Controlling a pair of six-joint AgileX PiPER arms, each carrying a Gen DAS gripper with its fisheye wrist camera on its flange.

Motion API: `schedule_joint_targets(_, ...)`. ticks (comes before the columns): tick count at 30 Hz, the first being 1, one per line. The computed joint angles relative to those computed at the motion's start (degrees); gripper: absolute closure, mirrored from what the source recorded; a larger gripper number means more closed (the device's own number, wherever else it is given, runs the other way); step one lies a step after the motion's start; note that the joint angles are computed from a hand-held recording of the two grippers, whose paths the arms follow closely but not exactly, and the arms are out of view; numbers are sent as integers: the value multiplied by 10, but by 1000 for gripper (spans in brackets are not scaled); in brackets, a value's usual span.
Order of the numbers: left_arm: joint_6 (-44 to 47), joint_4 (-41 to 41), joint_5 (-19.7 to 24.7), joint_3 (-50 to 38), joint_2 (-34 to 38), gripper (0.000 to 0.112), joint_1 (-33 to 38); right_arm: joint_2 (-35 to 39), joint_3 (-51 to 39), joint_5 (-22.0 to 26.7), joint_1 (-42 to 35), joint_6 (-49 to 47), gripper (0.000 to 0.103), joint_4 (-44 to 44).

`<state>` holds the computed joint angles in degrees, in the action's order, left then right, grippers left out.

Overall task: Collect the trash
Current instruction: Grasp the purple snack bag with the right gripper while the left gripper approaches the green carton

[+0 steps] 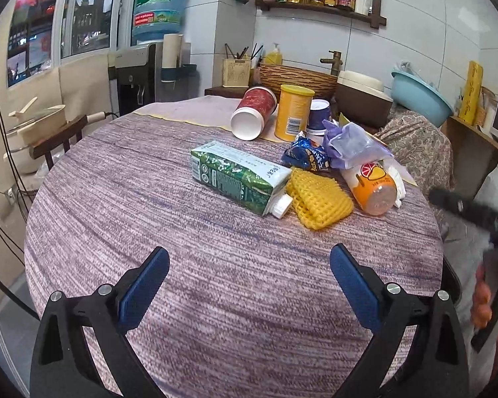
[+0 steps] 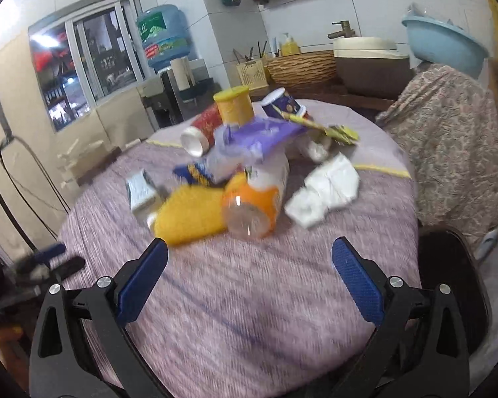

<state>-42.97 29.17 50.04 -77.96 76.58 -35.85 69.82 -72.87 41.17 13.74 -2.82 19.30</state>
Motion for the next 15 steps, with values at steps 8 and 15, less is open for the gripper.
schedule_joint_targets(8, 27, -29, -1, -23, 21, 16, 18, 203, -260, 114, -49, -3, 15, 58)
schedule_joint_targets(15, 39, -32, -4, -31, 31, 16, 18, 329, -410, 204, -66, 29, 36, 78)
